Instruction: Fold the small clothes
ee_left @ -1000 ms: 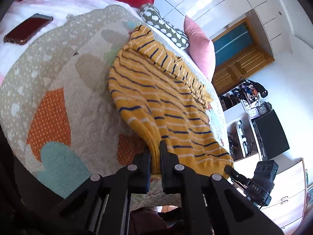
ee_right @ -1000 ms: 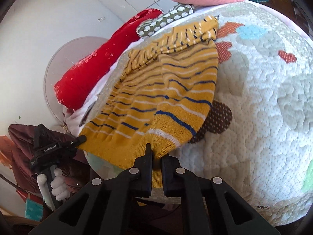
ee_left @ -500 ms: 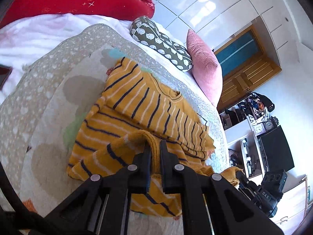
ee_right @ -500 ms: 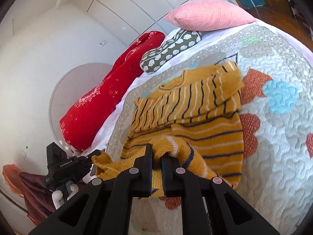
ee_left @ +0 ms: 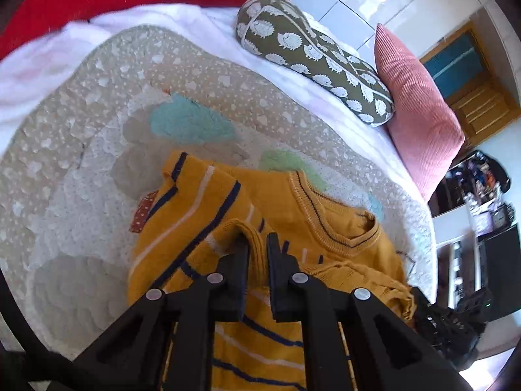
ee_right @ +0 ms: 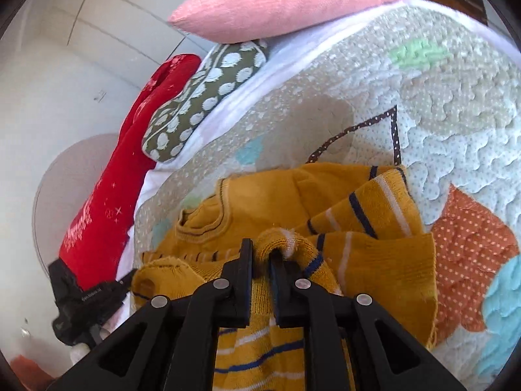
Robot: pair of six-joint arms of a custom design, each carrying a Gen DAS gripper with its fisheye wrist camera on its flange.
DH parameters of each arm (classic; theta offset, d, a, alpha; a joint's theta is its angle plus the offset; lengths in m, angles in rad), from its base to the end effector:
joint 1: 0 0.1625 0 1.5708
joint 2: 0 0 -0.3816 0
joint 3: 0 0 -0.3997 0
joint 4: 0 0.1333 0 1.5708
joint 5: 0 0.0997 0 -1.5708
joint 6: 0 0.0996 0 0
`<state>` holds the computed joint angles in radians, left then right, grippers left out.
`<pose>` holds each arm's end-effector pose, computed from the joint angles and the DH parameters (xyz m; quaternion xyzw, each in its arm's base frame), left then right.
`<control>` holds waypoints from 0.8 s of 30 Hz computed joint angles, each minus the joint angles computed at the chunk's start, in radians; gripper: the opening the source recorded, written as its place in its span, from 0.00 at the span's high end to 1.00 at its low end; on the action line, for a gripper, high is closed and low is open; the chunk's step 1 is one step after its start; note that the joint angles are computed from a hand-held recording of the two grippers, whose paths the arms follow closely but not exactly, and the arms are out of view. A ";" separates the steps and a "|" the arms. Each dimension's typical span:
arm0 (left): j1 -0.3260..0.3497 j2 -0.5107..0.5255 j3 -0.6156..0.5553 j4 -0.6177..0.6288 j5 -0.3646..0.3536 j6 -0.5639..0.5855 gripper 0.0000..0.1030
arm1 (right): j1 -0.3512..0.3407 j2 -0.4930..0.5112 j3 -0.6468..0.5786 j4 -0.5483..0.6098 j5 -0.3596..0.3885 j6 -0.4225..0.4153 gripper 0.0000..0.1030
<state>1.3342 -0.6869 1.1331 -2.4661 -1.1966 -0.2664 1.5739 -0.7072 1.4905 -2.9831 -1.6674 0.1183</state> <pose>-0.0192 -0.8036 0.1918 -0.0557 0.9572 -0.2570 0.1212 0.1259 -0.7119 0.1069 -0.0696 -0.9474 0.3112 0.0271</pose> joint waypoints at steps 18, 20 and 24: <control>0.028 -0.256 0.317 -0.076 -0.014 0.154 0.39 | -0.055 -0.241 0.320 -0.159 -0.062 -0.167 0.24; 0.041 -0.284 0.364 -0.077 -0.037 0.168 0.36 | -0.081 -0.272 0.391 -0.169 -0.027 -0.178 0.24; 0.063 -0.299 0.410 -0.093 -0.094 0.195 0.27 | -0.111 -0.257 0.430 -0.180 0.041 -0.173 0.24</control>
